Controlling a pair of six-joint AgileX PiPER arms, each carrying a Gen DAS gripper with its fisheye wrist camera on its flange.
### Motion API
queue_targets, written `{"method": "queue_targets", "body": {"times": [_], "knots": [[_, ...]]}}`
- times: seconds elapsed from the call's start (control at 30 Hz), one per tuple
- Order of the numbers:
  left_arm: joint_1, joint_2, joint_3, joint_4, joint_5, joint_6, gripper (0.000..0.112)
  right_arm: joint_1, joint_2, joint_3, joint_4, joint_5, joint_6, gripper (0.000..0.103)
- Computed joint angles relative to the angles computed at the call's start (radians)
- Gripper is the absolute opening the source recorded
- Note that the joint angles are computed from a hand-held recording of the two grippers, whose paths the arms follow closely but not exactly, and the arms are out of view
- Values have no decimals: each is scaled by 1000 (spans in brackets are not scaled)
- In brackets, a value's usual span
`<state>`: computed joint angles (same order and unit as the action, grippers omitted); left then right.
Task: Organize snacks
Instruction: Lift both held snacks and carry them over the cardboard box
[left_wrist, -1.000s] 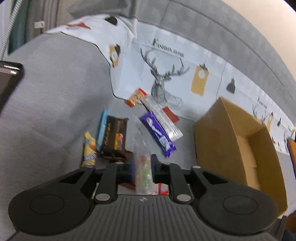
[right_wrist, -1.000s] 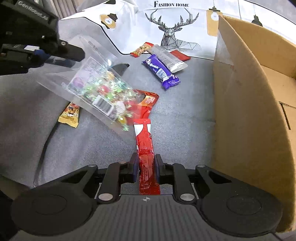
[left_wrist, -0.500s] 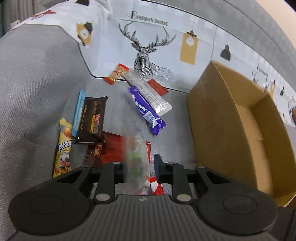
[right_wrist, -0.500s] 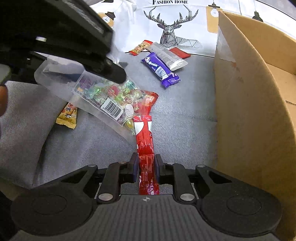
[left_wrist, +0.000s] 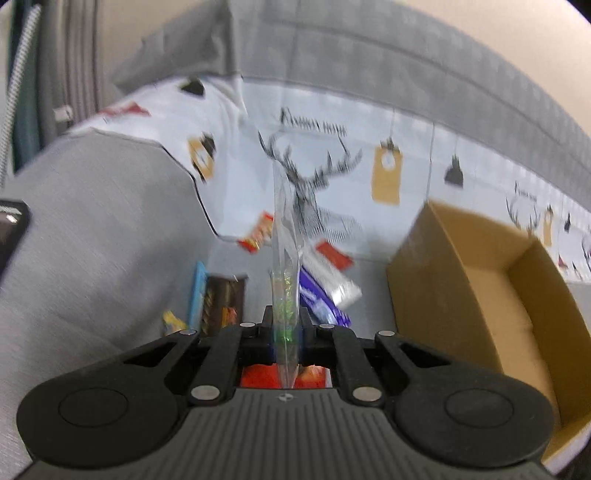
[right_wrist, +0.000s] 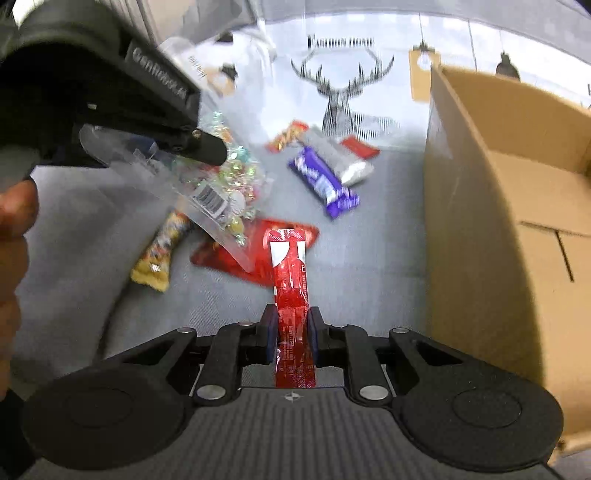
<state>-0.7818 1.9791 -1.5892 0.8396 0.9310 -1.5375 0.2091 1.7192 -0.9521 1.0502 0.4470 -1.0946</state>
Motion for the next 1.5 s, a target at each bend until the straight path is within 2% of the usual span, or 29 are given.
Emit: {"method": "queue_targets", "body": {"times": [0.2,0.33,0.43,0.63,0.7,0.8,0.87,0.93,0.97,1.07,1.17,1.5], "knots": [[-29,-16,6,112,55,-95,10,-45,-73,49,247,4,-234,19],[-35,-22,10,130,52,-106,10,-95,-110,68,368,59,-352,19],[-36,-30,21,143,39,-126,10,-138,-106,43,375,119,-351,19],[-44,-30,21,153,29,-130,10,-277,-99,-141,222,301,-232,19],[-47,-21,9,153,36,-119,10,-330,-88,-195,228,347,-259,19],[-53,-13,-3,156,44,-117,10,-412,-52,-188,346,393,-408,19],[-57,-7,-12,162,51,-116,10,-452,-35,-143,411,387,-475,19],[-62,2,-26,170,56,-115,10,-455,-22,-143,393,349,-425,19],[-66,6,-32,180,57,-121,10,-475,-23,-145,420,371,-440,19],[-80,15,-46,226,59,-149,10,-495,-41,-113,514,369,-600,19],[-103,25,-61,287,64,-187,10,-503,-29,-124,489,334,-613,19],[-170,127,-214,444,73,-213,10,-589,8,-154,460,303,-591,19]]}}
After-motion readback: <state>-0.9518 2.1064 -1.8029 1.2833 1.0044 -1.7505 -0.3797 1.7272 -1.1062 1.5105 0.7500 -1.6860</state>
